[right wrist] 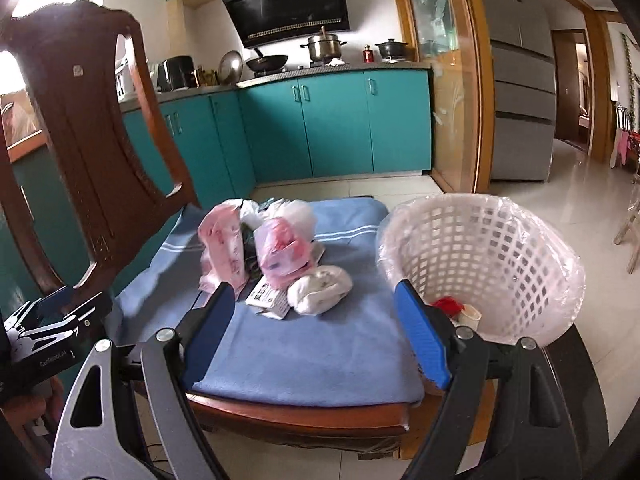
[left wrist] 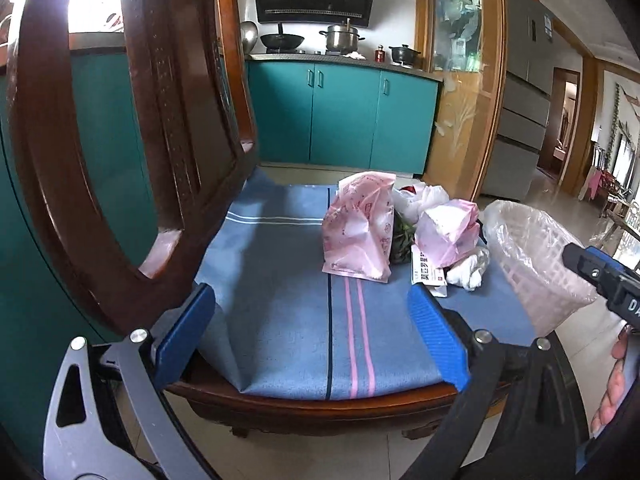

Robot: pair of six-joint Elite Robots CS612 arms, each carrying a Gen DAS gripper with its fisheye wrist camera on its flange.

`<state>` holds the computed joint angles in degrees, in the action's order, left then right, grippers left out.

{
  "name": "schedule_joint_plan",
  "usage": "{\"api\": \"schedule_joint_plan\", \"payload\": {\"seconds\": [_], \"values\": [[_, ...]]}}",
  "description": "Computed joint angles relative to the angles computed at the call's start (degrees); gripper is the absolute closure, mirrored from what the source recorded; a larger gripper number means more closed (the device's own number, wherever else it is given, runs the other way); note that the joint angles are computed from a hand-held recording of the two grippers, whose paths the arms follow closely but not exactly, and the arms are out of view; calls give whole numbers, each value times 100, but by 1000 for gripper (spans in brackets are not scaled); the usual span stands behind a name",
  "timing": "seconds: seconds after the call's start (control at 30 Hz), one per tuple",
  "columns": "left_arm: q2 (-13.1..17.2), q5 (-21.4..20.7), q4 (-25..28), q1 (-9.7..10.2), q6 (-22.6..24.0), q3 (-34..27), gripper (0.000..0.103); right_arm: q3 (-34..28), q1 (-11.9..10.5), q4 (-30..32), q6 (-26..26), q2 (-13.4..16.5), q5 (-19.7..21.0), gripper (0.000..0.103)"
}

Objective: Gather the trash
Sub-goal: 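Withdraw both open tools from the basket back over the seat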

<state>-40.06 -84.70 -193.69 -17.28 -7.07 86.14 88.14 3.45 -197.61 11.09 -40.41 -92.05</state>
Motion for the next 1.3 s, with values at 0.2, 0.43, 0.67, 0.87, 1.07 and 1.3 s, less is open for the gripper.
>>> {"api": "schedule_joint_plan", "payload": {"seconds": [0.2, 0.43, 0.67, 0.87, 1.07, 1.3], "values": [[21, -152, -27, -9, 6, -36, 6, -80, 60, 34, -19, 67, -73, 23], [19, -218, 14, -22, 53, -45, 6, -104, 49, 132, -28, 89, -40, 23], [19, -227, 33, -25, 45, -49, 6, -113, 39, 189, -51, 101, 15, 23], [16, -220, 99, -33, 69, -52, 6, -102, 30, 173, -63, 101, 35, 23], [20, -214, 122, -48, 117, -62, 6, -101, 24, 178, -55, 99, 44, 23], [18, -217, 166, -56, 127, -65, 6, -103, 23, 187, -54, 100, 55, 23]]}}
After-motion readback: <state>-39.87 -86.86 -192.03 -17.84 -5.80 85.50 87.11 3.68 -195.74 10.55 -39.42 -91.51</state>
